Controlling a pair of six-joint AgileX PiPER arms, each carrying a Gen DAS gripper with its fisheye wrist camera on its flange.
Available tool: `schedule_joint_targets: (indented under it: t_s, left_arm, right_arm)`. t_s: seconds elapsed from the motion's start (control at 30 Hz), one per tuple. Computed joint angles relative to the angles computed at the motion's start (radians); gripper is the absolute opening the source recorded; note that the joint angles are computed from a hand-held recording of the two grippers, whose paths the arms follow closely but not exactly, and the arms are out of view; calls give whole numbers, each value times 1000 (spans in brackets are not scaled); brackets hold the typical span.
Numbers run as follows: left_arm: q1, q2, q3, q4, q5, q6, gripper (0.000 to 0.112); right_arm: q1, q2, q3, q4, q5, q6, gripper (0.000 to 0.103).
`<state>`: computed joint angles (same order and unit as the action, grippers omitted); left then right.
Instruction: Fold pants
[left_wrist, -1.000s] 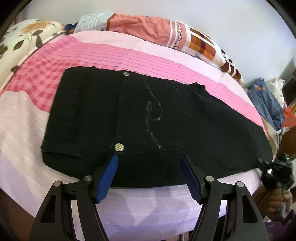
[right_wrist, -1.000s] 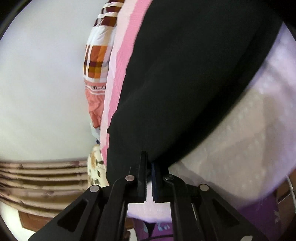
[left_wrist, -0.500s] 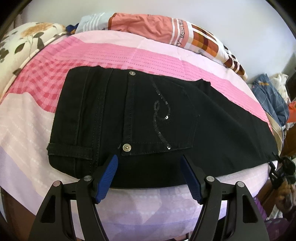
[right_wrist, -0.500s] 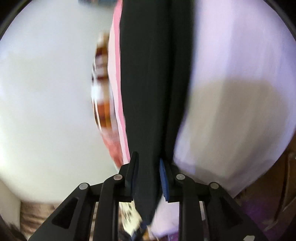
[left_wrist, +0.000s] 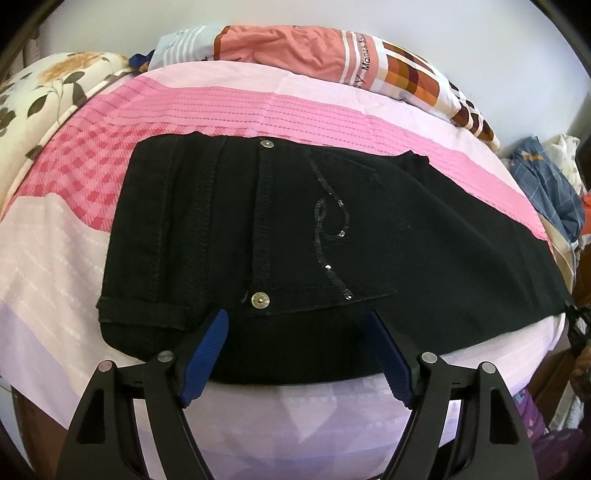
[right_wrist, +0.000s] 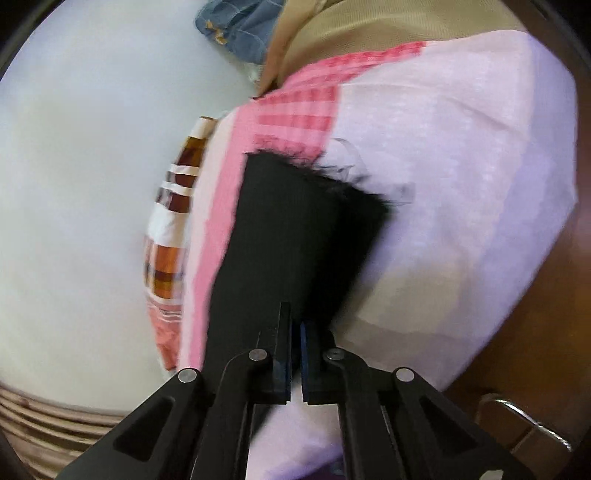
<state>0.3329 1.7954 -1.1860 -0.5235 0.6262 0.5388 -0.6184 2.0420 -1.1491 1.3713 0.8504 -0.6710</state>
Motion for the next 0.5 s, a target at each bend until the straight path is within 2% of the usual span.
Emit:
schedule_joint_targets:
  t_s: [0.07, 0.13, 0.23, 0.3, 0.4, 0.47, 0.5]
  left_arm:
    - [3, 5, -6, -4, 6, 8, 78]
    - [-3, 7, -9, 10, 4, 1, 78]
    - [-11, 5, -9, 31, -1, -10, 78]
    - [-9, 1, 0, 18, -6, 4, 78]
    - [9, -9, 2, -21, 10, 30, 79]
    - [31, -22, 8, -75, 23, 65, 79]
    - [49, -28, 11, -114, 35, 85, 79]
  right_arm:
    - [-50, 64, 8, 68, 77, -62, 3]
    - [-58, 99, -6, 135, 103, -85, 3]
    - [-100, 117, 0, 144, 152, -52, 4]
    - [-126, 73, 41, 157, 117, -43, 13]
    - [-147, -71, 108, 149, 4, -30, 15]
    - [-86, -140, 52, 72, -16, -19, 15]
    - [-17, -158, -23, -6, 4, -8, 15]
